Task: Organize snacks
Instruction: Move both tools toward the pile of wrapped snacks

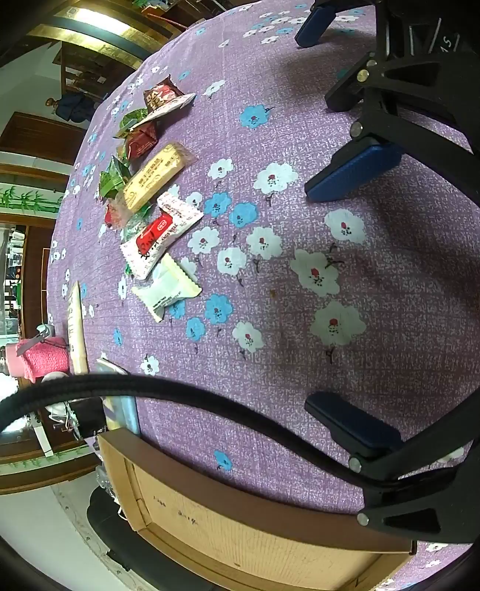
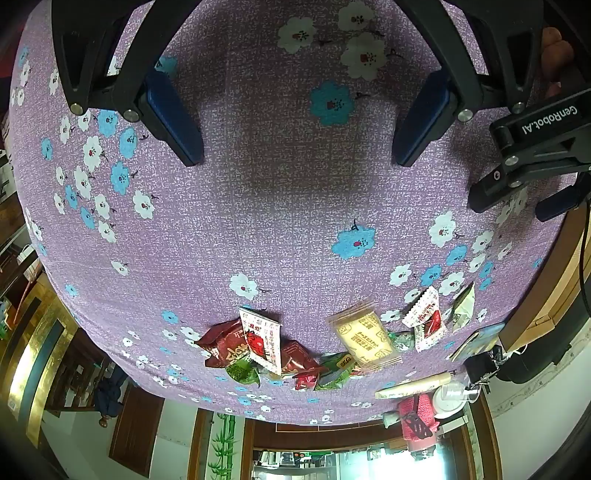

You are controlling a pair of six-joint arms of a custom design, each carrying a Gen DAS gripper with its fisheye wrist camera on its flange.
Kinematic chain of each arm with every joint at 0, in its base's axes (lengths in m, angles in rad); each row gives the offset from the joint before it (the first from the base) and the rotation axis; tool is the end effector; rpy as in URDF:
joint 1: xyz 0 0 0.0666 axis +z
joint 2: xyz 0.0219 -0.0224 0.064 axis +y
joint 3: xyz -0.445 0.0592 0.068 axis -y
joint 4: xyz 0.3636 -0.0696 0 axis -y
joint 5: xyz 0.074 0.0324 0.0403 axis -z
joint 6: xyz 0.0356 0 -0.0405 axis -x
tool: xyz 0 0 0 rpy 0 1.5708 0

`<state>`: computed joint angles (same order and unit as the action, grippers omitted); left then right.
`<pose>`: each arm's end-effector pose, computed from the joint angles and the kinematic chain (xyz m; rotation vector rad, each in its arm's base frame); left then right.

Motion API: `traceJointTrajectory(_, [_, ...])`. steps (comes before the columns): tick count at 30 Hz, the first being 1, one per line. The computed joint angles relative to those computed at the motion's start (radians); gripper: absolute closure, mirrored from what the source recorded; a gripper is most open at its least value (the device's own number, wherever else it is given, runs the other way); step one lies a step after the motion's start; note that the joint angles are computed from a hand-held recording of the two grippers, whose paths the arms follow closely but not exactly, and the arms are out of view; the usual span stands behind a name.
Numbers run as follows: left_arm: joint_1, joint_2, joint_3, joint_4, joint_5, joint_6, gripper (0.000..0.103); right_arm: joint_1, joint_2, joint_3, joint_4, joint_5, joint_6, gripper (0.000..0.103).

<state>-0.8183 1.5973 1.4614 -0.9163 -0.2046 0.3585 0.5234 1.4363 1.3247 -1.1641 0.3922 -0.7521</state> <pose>0.3574 -0.3718 0.4297 0.5226 2.5430 -0.1605 0.3724 0.1987 0.4379 0.3827 2.6419 -0.1898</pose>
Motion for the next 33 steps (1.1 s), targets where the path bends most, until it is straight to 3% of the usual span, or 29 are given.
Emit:
traceJointTrajectory(26, [-0.002,-0.004,-0.001,-0.019,-0.008,0.014,0.0,0.001,0.002,0.003,-0.001,-0.001,0.0,0.0])
traceJointTrajectory(29, [0.006,0.008,0.036,-0.074,0.018,0.037,0.0,-0.004,0.001,0.004,0.001,-0.018,0.032,0.0])
traceJointTrajectory(33, [0.015,-0.011,0.046,-0.045,-0.004,0.028,0.0,-0.014,-0.03,-0.006,0.02,-0.059,0.002,0.0])
